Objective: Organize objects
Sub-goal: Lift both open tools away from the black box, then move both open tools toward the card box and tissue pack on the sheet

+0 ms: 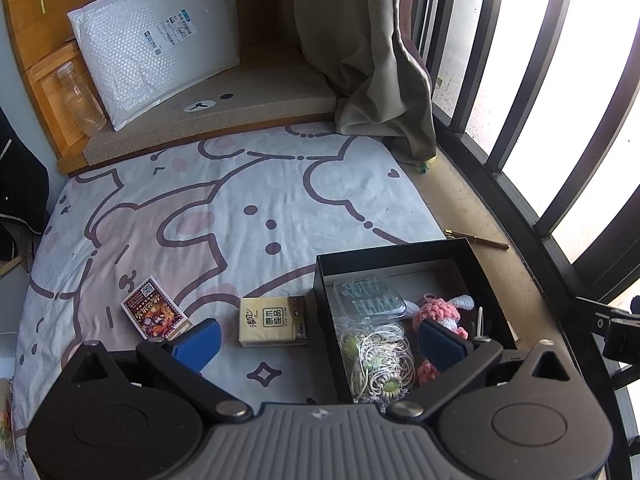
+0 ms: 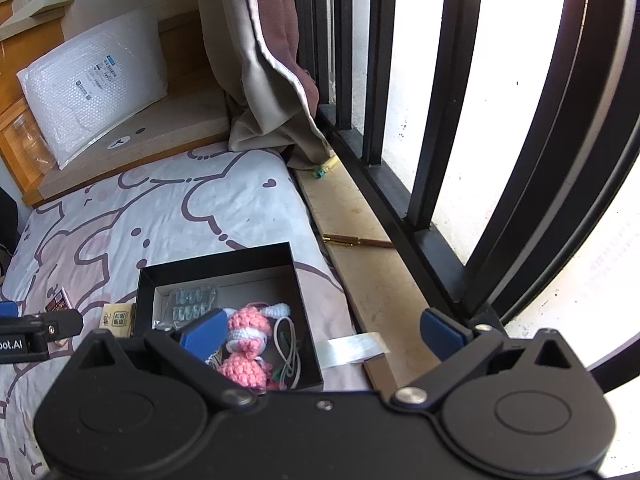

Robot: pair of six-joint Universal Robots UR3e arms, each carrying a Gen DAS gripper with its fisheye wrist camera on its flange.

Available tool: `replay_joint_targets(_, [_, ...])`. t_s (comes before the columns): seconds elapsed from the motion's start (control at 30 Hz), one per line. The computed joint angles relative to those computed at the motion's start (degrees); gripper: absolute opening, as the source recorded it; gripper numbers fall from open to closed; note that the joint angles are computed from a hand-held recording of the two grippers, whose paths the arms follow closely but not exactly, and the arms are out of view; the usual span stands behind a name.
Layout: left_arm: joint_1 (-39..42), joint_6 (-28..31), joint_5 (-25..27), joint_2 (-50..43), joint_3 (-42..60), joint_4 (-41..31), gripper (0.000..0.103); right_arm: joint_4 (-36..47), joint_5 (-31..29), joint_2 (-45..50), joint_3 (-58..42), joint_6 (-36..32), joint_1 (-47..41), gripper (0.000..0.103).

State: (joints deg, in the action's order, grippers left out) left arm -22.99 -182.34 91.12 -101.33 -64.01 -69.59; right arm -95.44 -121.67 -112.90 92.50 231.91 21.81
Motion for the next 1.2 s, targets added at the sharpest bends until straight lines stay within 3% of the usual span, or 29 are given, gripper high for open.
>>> replay_joint_targets(0.57, [5.9,2.4,-1.4,4.1,-4.9,1.3,0.103,-4.0,0.6,3.7,-0.4,0.8,0.3,0.103])
replay_joint_targets(1.2, [19.7,8.2,-2.4,11.2,-12.1,2.0,0.103,-15.1,5.0,23.7,-14.0,-5.4,4.3,0.103])
